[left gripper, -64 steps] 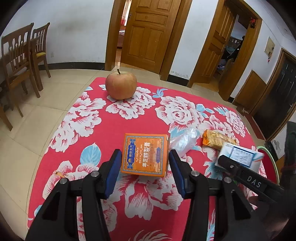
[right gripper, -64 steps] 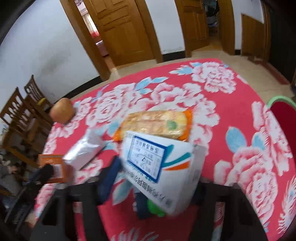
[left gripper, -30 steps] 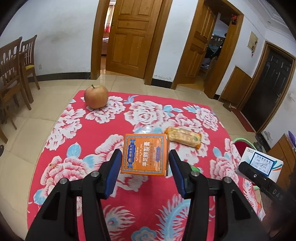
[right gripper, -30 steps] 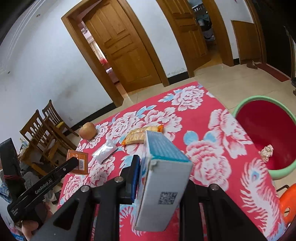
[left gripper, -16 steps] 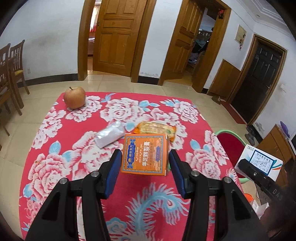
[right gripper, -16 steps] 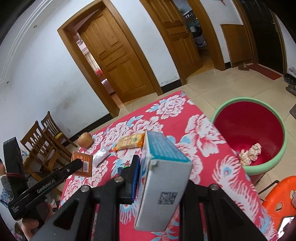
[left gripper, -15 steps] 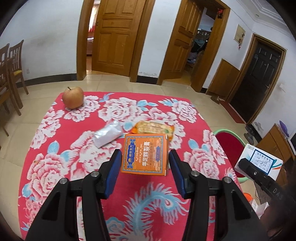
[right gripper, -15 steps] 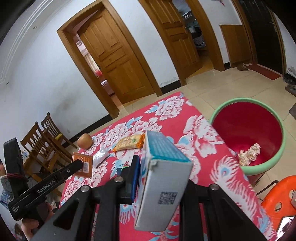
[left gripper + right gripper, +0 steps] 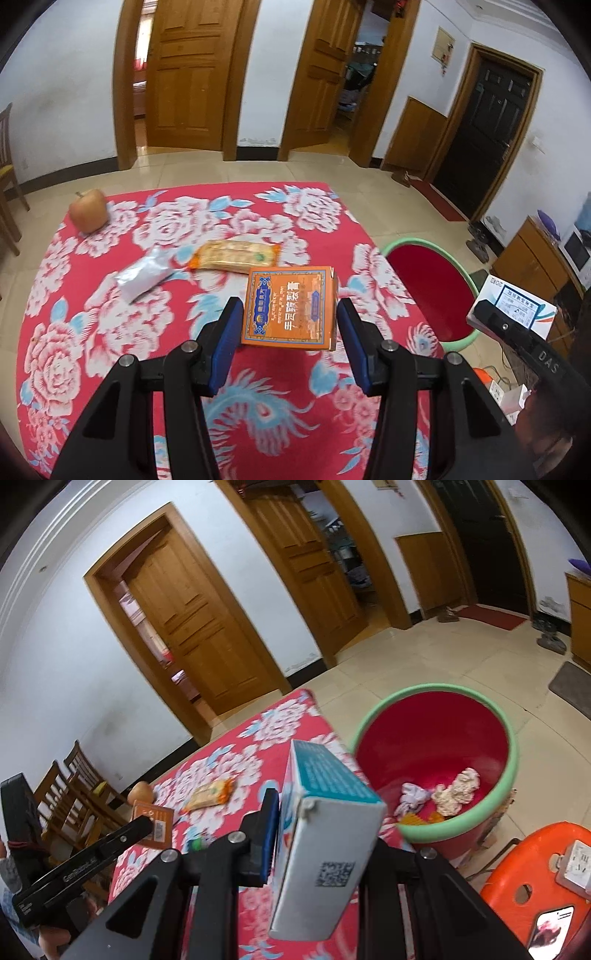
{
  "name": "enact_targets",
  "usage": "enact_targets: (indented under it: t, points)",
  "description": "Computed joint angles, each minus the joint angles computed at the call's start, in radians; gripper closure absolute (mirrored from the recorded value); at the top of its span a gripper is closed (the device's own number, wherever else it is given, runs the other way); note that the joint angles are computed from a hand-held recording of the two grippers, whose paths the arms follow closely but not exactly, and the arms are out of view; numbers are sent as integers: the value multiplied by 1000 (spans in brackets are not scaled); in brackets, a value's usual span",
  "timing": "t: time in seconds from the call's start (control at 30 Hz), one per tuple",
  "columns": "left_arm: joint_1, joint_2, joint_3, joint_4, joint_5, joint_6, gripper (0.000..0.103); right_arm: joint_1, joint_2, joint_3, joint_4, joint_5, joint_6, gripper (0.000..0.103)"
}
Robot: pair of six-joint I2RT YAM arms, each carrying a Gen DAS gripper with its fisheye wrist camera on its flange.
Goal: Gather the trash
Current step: 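Carry both boxes over the red bin and open both tools to drop them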
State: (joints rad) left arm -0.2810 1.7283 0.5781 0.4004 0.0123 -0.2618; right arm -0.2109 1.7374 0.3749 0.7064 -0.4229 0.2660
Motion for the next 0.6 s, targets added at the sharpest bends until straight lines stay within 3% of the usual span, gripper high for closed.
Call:
enact_targets:
  t: [0.5, 0.6]
  points:
    - [-203, 210, 280, -126, -83, 31, 50, -197, 244, 199, -104, -63, -59, 75]
    - [-222, 244, 326, -145, -83, 33, 50, -224, 280, 236, -127, -79, -58, 56]
